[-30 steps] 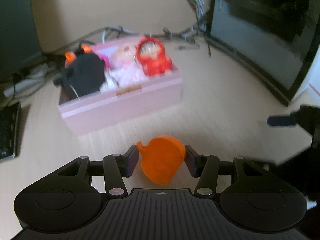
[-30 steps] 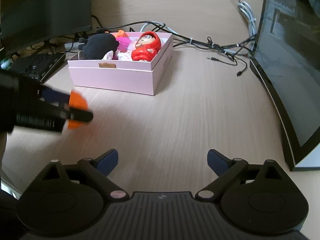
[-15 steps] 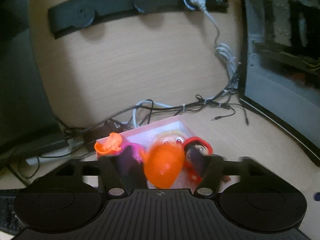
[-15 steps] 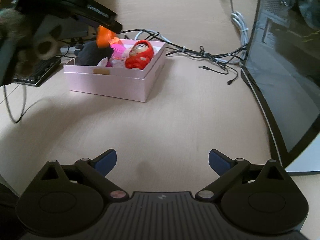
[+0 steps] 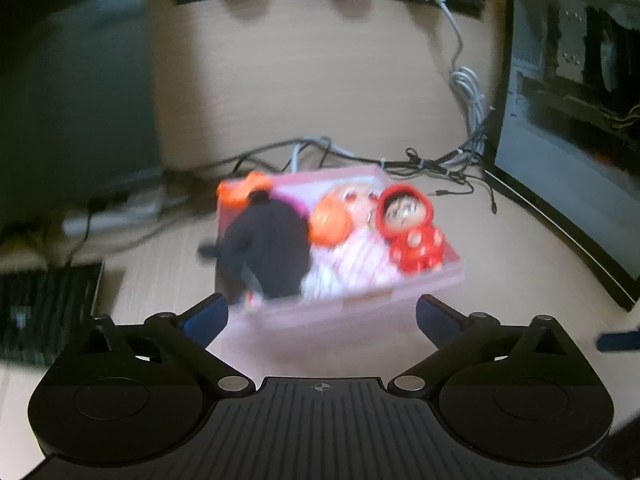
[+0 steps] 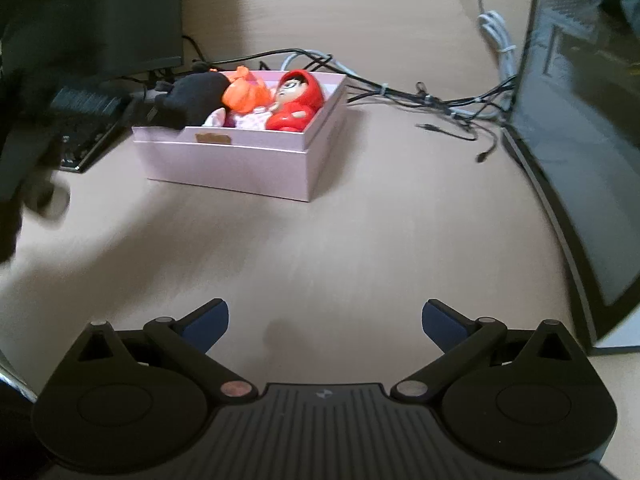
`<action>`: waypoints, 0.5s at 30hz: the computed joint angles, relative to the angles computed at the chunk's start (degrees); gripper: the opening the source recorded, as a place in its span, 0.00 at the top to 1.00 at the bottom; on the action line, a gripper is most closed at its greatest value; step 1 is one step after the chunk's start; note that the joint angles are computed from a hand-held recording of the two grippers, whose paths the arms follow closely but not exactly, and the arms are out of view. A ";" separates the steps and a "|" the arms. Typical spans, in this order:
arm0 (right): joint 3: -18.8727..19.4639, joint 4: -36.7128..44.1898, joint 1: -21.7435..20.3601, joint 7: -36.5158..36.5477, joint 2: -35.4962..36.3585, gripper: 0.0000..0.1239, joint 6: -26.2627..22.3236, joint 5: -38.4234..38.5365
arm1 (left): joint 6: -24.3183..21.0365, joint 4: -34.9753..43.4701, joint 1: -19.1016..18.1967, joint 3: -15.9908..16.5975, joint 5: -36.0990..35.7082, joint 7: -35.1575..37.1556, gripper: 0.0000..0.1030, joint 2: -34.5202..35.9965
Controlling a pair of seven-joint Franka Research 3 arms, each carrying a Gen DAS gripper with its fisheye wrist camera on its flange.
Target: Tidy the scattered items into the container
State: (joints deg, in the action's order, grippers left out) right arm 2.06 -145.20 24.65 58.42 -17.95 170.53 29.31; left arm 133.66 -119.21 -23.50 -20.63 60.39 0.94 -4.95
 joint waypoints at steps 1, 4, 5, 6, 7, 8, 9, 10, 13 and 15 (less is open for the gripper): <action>-1.63 0.70 2.09 -2.28 1.23 0.17 0.96 2.08 | 0.25 -1.43 -0.20 -0.22 -0.06 -1.84 0.00 -0.48; -5.37 3.36 7.41 -11.24 5.39 0.17 4.50 9.29 | 0.17 -3.40 -0.88 -0.58 -3.80 -3.18 0.00 0.18; -6.36 4.70 8.78 -14.94 6.83 0.17 4.67 12.07 | -0.22 -3.50 -1.15 -0.69 -4.83 -3.19 0.00 0.89; -7.06 6.19 9.67 -18.44 8.23 0.17 4.18 14.47 | -0.59 -3.57 -1.48 -0.71 -5.90 -2.82 0.00 1.33; -6.84 7.42 9.37 -20.16 9.40 0.17 3.25 14.96 | -0.64 -3.48 -1.72 -0.60 -6.95 -2.12 0.00 1.85; -6.07 8.44 8.37 -20.45 10.39 0.17 2.04 13.86 | -0.80 -3.37 -1.93 -0.49 -7.56 -1.74 0.00 2.13; -5.31 9.48 7.37 -20.62 11.38 0.17 0.84 12.63 | -1.44 -3.06 -2.14 -0.46 -7.68 -1.74 0.00 2.53; -5.39 10.85 7.41 -23.83 12.31 0.17 -0.52 14.97 | -2.11 -2.74 -2.35 -0.42 -7.75 -1.80 0.00 2.93; -4.75 14.25 6.19 -30.06 14.51 0.17 -4.23 20.74 | -4.34 -2.26 -3.00 -0.32 -5.90 -4.49 0.00 3.72; -3.83 15.81 5.26 -35.08 15.81 0.17 -4.73 25.85 | -5.61 -1.68 -3.41 -0.22 -4.80 -6.21 0.00 4.36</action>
State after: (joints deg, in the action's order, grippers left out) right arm -1.77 -129.38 29.90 23.33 -2.14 165.80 55.16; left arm 128.05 -120.89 -26.91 -20.85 55.60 -5.27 -0.59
